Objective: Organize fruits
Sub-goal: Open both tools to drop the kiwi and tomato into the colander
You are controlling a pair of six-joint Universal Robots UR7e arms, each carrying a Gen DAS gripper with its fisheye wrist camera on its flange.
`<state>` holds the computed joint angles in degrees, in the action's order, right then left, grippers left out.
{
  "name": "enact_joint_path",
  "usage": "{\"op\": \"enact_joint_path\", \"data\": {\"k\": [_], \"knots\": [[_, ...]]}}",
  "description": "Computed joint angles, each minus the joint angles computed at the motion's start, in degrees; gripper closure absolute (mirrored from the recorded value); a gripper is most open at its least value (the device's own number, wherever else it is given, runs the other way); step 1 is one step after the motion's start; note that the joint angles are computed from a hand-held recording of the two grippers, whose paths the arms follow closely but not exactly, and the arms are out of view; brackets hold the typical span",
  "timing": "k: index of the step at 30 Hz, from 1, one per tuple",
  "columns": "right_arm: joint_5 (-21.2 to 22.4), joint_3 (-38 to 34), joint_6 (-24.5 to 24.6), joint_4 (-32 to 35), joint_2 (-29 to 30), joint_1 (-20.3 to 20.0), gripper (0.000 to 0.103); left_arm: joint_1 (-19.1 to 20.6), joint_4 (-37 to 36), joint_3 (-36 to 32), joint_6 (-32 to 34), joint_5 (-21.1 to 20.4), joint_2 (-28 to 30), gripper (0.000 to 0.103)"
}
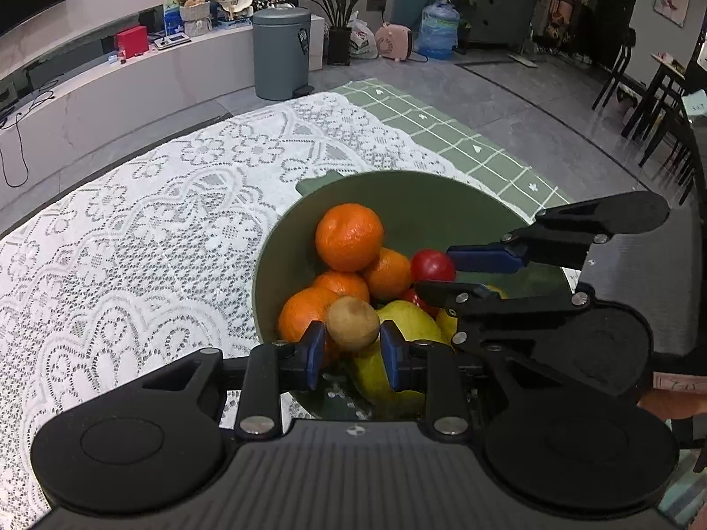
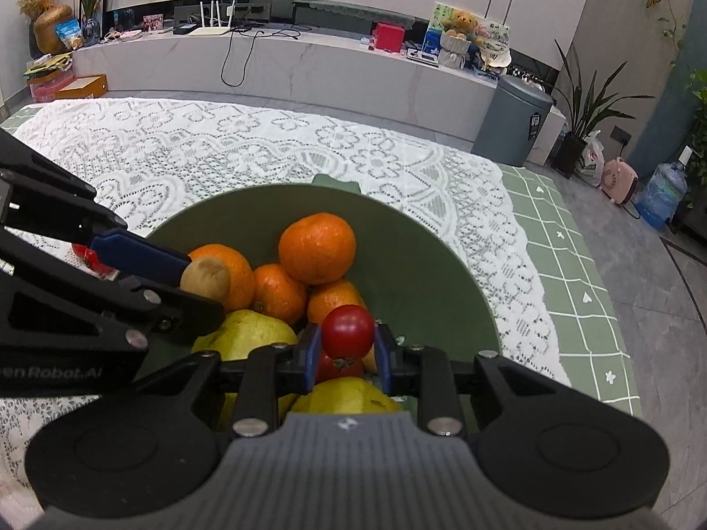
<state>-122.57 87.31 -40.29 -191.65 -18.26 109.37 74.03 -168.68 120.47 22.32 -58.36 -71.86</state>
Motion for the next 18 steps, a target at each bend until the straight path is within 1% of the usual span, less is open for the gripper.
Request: {"op": "enact_joint_path", "data": {"k": [5,8,11,16,17,18], "knots": [[0.3,0.6,0.3,1.6,-0.5,-0.2,0.080,0.3,1.7,-0.2,-0.9,-0.5,-0.1,0.072],[0.2,0.8,0.4,1.8,-0.8,-0.2,0.080,0.9,3.8,-0.9,-2.9,-1.4,-0.3,0.072],[0.2,1.0,0.2,1.0,-1.0,-0.1,0.080,0.8,3.7,-0.9,-3.2,-0.9,-0.4,0.071],[0.5,1.5,0.2,0.1,-1.8,0.2,0.079,0.3,2.7,-0.3,-2.8,-1.4,-1.2,0.061],[0.6,1.7,0.1,-0.2,-1.9,0.3,0.077,0.2,2.5,-0.1,-2.7,-1.6,-1.4,0.060],[0.6,1.8,0.2,-0.4,-2.1,0.4,0.072,0.1,2.2,0.2,-2.7,-1.7,-1.7,0.058]]}}
